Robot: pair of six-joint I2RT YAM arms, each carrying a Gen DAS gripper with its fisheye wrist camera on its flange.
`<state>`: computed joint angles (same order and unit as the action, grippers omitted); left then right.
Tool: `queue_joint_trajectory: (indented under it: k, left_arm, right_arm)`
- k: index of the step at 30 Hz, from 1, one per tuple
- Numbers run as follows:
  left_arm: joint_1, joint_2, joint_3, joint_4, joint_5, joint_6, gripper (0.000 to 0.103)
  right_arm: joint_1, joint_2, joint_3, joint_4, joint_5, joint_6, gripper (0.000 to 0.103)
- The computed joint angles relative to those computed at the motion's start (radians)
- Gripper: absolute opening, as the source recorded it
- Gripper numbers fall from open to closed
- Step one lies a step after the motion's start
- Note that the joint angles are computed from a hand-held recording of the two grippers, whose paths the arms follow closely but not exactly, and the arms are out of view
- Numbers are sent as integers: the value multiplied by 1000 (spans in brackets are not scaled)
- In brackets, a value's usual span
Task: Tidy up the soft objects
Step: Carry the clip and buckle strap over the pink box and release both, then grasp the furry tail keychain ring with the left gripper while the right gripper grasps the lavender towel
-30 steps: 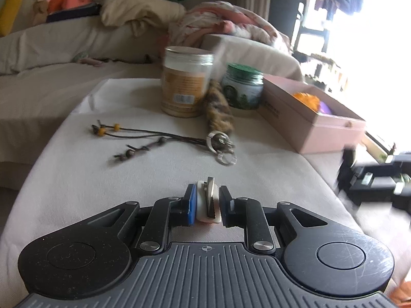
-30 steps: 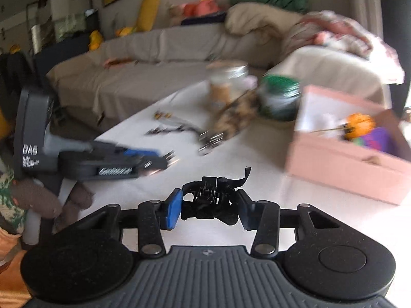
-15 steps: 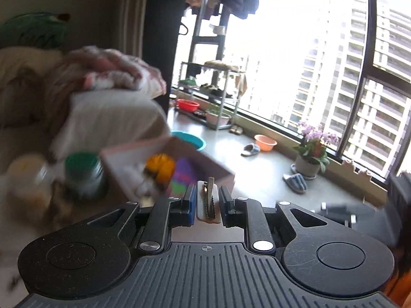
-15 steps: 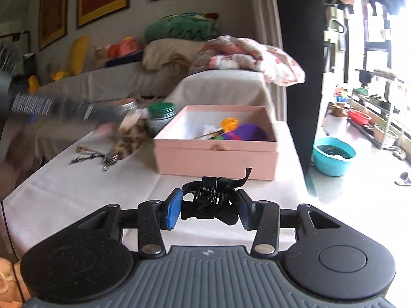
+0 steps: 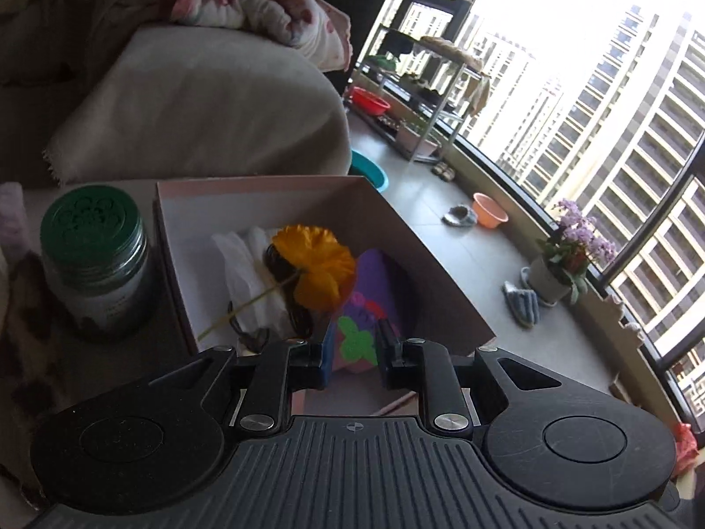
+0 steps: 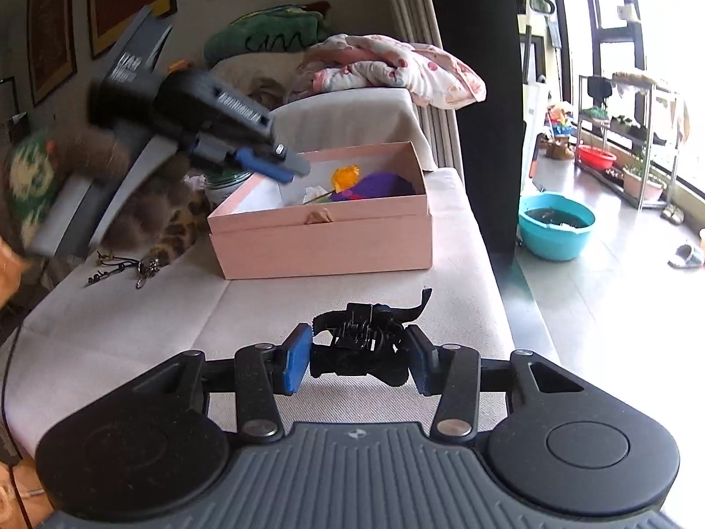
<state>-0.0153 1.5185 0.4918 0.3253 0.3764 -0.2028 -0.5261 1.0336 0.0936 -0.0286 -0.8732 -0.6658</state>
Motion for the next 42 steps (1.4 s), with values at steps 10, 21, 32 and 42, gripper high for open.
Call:
queue_joint_trajectory:
  k: [10,21,32,42]
  left_arm:
    - [498,-330,-218,-88,169,268,22]
    - [965,-147,-276,-81,364,596,22]
    - [542,48,-340,398,68,347,24]
    - [556,299,-302,595,165,362,26]
  right_arm:
    - [476,102,385,146,271,448,53]
    - [724,411,697,4,473,606,87]
    - [961,368,503,140,611,487,87]
    - [1025,609,1016,-197,559,601,86]
